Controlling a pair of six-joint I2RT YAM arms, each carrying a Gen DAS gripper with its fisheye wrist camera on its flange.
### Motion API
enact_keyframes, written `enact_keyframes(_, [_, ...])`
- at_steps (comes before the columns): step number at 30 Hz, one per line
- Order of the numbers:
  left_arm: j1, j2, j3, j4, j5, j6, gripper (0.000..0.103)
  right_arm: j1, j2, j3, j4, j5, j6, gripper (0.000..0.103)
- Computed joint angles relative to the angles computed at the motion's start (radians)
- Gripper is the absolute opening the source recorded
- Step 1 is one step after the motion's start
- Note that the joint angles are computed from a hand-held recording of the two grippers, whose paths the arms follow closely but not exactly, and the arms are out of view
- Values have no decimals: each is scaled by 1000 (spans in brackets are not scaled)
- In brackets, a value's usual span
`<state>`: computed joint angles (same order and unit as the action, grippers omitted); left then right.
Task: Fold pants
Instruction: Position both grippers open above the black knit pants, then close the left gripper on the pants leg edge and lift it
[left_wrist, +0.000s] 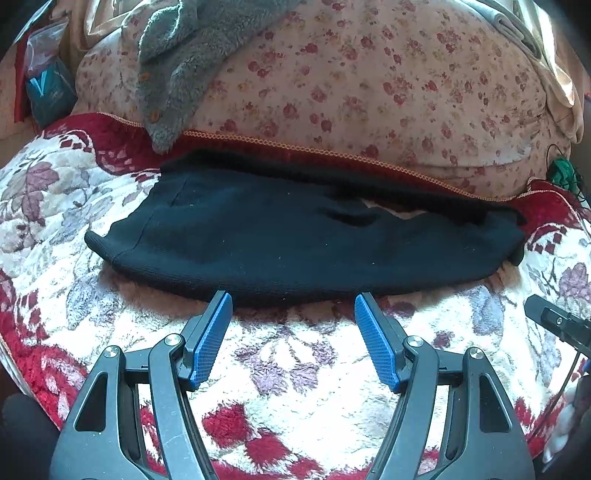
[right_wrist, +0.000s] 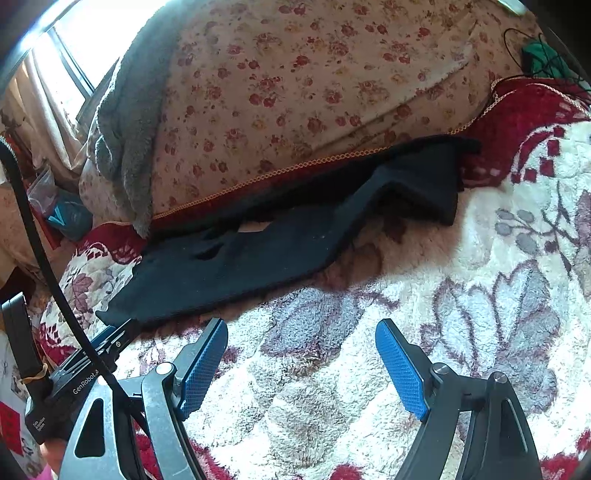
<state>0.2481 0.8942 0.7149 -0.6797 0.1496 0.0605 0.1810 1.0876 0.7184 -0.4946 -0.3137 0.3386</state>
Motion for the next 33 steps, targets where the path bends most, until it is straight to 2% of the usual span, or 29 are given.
enact_keyframes(12, [30,38,-7,15,7,12,70,-34,60,-10,27,-16,-8,81])
enact_keyframes(17, [92,43,7,-12,45,61,70,-69,99,1,34,-23,-31,81])
enact_keyframes(25, [242,71,40,-62,135,149,70,-201,158,24,61,-115,-32,81])
enact_keyframes(28, [268,106,46,-51,136,142,70,-227,201,45,83,-131,-35,81])
enact_keyframes(33, [315,195,79,-47,184,106,70,-280,316,85,155,-244,39,81])
